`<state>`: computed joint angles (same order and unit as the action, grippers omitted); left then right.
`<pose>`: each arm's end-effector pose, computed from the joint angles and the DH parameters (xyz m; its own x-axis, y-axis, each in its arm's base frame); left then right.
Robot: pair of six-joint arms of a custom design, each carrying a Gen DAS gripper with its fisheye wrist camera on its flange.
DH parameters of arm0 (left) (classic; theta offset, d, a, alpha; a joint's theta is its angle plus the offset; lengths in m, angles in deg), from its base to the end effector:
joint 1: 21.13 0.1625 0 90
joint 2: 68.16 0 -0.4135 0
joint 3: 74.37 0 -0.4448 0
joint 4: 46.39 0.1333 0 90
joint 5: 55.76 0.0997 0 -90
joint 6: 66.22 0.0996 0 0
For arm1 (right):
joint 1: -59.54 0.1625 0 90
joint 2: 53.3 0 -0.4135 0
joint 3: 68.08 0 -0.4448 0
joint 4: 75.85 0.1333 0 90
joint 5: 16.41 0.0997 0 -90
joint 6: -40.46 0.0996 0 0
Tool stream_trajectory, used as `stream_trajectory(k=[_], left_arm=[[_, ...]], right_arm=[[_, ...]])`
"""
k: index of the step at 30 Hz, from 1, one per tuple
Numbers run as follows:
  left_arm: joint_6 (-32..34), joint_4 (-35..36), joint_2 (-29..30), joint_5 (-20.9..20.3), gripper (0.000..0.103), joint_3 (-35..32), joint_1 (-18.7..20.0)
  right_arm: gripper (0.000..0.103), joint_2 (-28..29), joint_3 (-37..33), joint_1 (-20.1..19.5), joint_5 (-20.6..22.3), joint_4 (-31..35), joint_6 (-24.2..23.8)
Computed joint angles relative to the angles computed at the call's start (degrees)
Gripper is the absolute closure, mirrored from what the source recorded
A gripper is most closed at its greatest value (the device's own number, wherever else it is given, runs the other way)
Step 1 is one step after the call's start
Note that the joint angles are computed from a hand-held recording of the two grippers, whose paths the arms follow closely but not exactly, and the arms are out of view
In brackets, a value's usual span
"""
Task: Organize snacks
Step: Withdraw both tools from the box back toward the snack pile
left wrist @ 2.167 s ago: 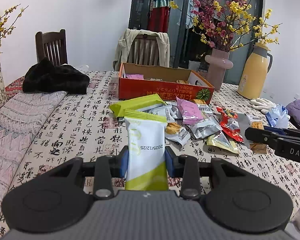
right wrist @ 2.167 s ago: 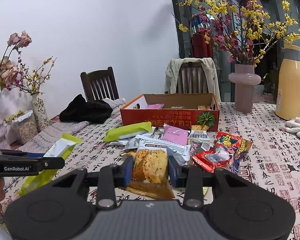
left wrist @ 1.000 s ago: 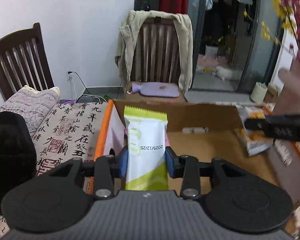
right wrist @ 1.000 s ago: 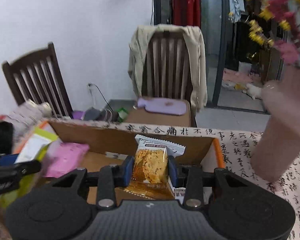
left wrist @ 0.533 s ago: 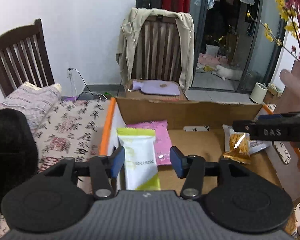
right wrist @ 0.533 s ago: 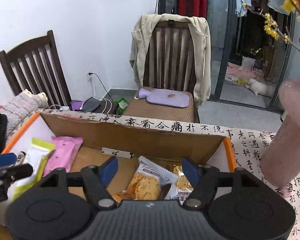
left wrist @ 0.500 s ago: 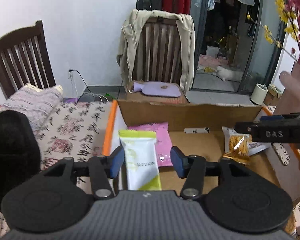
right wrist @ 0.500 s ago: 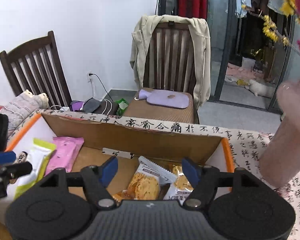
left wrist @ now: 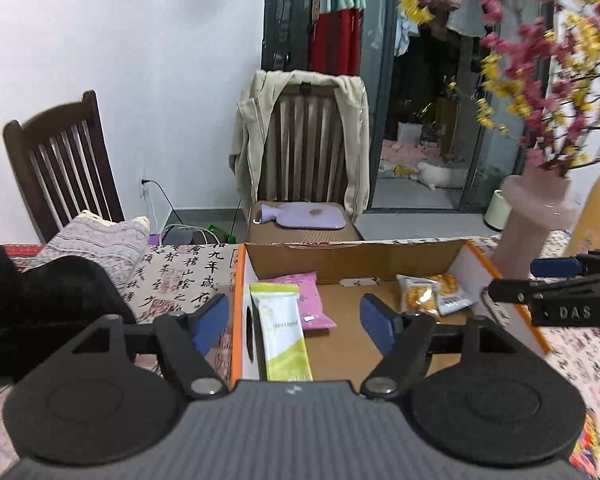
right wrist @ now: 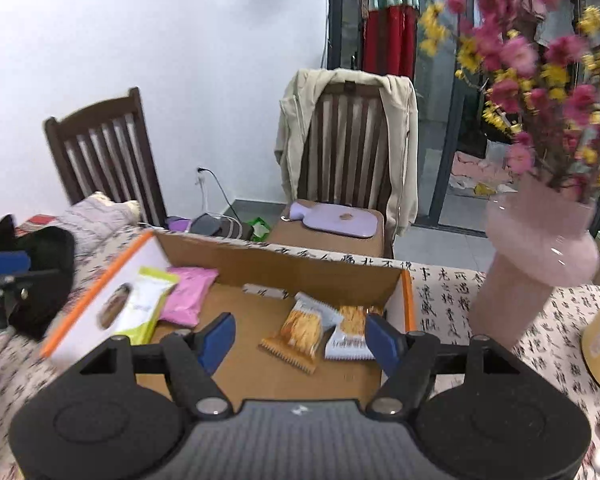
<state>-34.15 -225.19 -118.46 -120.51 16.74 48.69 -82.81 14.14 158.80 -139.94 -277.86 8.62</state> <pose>-0.0884 -0.7500 0.2037 -0.6895 0.3458 -0.6364 0.7044 0.5246 -0.4781 0.1982 -0.7292 0.0556 -0.7205 0.0185 0.6932 -0.5441 0.6046 -0.5817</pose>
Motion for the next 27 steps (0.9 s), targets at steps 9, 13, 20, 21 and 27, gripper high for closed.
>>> stream_trajectory(k=[9, 13, 20, 21, 27], left_arm=[[4.0, -11.4, -16.9, -3.3, 0.014, 23.8, -3.1], [3.1, -14.0, -25.4, -6.4, 0.007, 34.2, -3.7], [2.9, -19.4, -36.4, -6.9, 0.001, 48.0, -4.6], [2.6, -20.3, -37.6, -6.5, 0.001, 49.6, -4.5], [-0.1, -21.4, -43.2, -7.8, 0.000, 57.1, -0.9]], right_arm=[[0.027, -9.0, 23.9, 4.0, 3.1, -16.5, -1.4], [0.022, -10.1, 33.1, 6.0, 4.1, -26.6, -2.9], [0.015, -7.2, 44.4, 9.1, 4.4, -43.5, -2.1], [0.012, -6.2, 45.8, 9.2, 5.0, -46.3, -2.0], [0.009, 4.7, 48.4, 10.8, 1.4, -63.2, -1.2]])
